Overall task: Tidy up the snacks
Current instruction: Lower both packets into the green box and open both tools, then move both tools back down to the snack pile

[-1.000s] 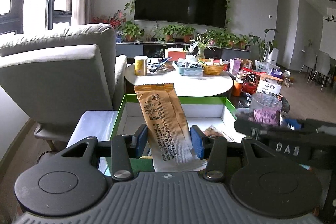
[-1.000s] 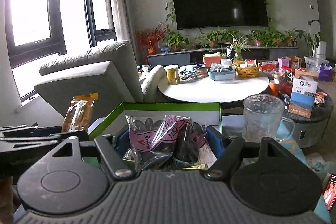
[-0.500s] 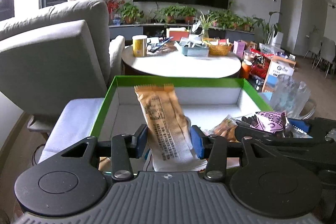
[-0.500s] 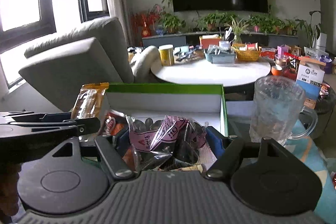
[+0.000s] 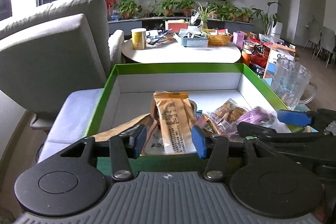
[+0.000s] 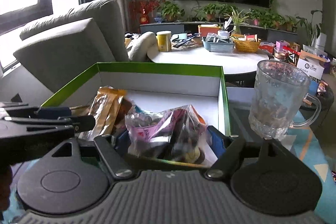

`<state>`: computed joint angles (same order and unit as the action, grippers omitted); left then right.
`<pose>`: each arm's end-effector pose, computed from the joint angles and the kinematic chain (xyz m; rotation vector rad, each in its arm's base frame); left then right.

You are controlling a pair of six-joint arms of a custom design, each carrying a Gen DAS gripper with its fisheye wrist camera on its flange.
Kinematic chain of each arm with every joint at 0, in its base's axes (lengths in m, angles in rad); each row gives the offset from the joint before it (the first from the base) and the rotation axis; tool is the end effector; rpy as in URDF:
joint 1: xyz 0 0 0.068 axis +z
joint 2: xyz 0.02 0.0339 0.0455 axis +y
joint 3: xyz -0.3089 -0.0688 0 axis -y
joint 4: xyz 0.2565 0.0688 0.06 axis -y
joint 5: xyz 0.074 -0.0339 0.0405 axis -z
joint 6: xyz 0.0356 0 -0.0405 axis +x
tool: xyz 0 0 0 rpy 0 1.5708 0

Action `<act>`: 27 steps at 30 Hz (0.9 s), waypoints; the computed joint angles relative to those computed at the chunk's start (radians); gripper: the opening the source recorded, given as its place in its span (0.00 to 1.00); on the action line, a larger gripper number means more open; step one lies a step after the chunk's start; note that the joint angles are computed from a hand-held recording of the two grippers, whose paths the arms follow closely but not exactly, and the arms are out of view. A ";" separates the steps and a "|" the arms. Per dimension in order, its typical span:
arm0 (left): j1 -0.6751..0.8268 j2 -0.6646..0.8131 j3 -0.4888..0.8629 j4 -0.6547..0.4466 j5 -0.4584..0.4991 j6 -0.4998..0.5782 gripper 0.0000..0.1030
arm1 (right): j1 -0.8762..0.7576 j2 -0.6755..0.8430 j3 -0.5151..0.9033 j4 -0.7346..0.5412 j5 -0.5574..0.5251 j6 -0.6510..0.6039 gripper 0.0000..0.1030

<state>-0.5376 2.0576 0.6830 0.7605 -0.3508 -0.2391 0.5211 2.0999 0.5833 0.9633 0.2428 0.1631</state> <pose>0.3165 -0.1744 0.0847 0.1234 2.1398 -0.0690 0.3009 0.1629 0.0702 -0.2338 2.0967 0.1519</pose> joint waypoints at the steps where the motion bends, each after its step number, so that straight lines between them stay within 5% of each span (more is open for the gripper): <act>1: 0.003 -0.014 -0.013 0.006 -0.002 0.004 0.45 | 0.002 -0.004 -0.014 0.015 0.006 0.005 0.59; 16: -0.014 -0.252 -0.345 0.085 -0.104 -0.059 0.49 | 0.032 -0.124 -0.188 0.080 -0.003 0.029 0.59; 27: -0.081 -0.221 -0.540 0.186 0.012 -0.126 0.49 | 0.046 -0.170 -0.310 0.129 0.032 0.043 0.59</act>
<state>-0.6191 1.8367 0.1430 0.9467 -0.3389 -0.3654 0.5676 1.9296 0.2738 1.0925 0.2748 0.2057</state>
